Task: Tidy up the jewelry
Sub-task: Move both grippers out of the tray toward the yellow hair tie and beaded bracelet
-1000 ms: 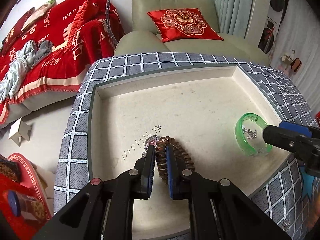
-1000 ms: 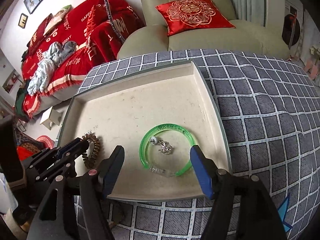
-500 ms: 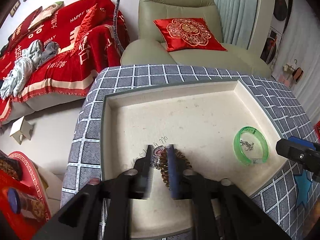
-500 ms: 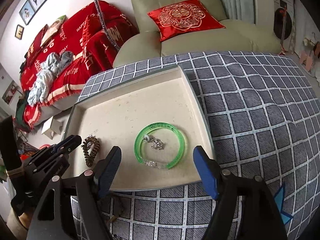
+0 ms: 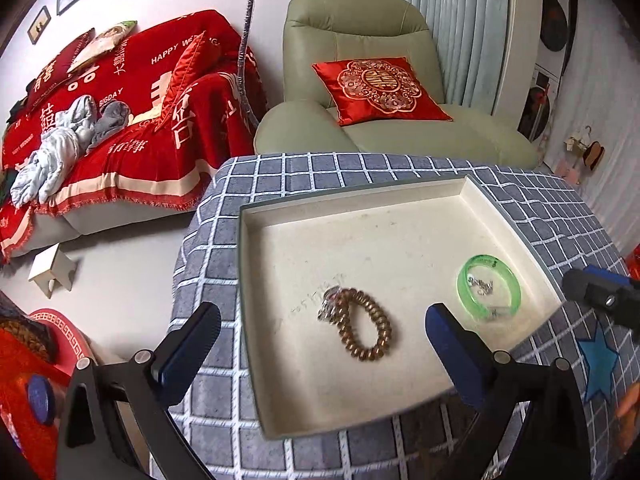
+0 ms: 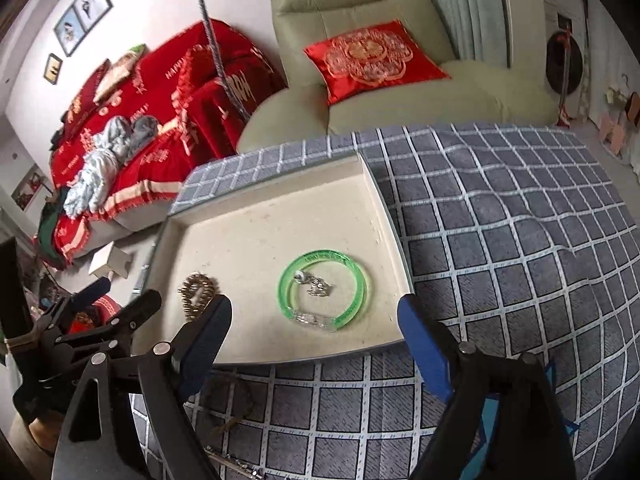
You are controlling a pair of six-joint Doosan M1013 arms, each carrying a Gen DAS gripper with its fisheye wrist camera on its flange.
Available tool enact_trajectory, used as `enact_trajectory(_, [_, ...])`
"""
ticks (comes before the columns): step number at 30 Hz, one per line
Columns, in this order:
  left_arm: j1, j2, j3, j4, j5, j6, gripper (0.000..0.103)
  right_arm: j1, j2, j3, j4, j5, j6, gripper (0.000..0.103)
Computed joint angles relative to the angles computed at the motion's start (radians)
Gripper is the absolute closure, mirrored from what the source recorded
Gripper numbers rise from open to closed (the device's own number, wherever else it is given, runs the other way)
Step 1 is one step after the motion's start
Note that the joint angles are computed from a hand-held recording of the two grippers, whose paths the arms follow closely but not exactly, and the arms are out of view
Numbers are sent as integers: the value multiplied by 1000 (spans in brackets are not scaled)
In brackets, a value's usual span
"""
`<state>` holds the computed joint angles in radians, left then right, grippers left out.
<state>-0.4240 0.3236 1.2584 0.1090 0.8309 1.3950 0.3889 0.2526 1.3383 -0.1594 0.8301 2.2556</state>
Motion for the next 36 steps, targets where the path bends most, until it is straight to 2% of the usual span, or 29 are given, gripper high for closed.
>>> enact_trajectory(2, [5, -12, 14, -18, 3, 20, 0, 2, -14, 14, 5, -22, 8, 16])
enact_trajectory(6, [9, -44, 52, -83, 13, 84, 0, 8, -23, 5, 11, 46, -2, 16])
enact_trajectory(10, [1, -82, 107, -107, 13, 107, 0, 7, -53, 39, 69, 58, -30, 16])
enact_trajectory(21, [-26, -171, 239, -179, 37, 179, 0, 46, -124, 166, 53, 141, 50, 16])
enact_trajectory(31, [-53, -211, 314, -174, 57, 173, 0, 98, -160, 246, 7, 193, 124, 16])
enact_trajectory(36, [-72, -221, 330, -143, 45, 171, 0, 103, -172, 272, 17, 184, 155, 16])
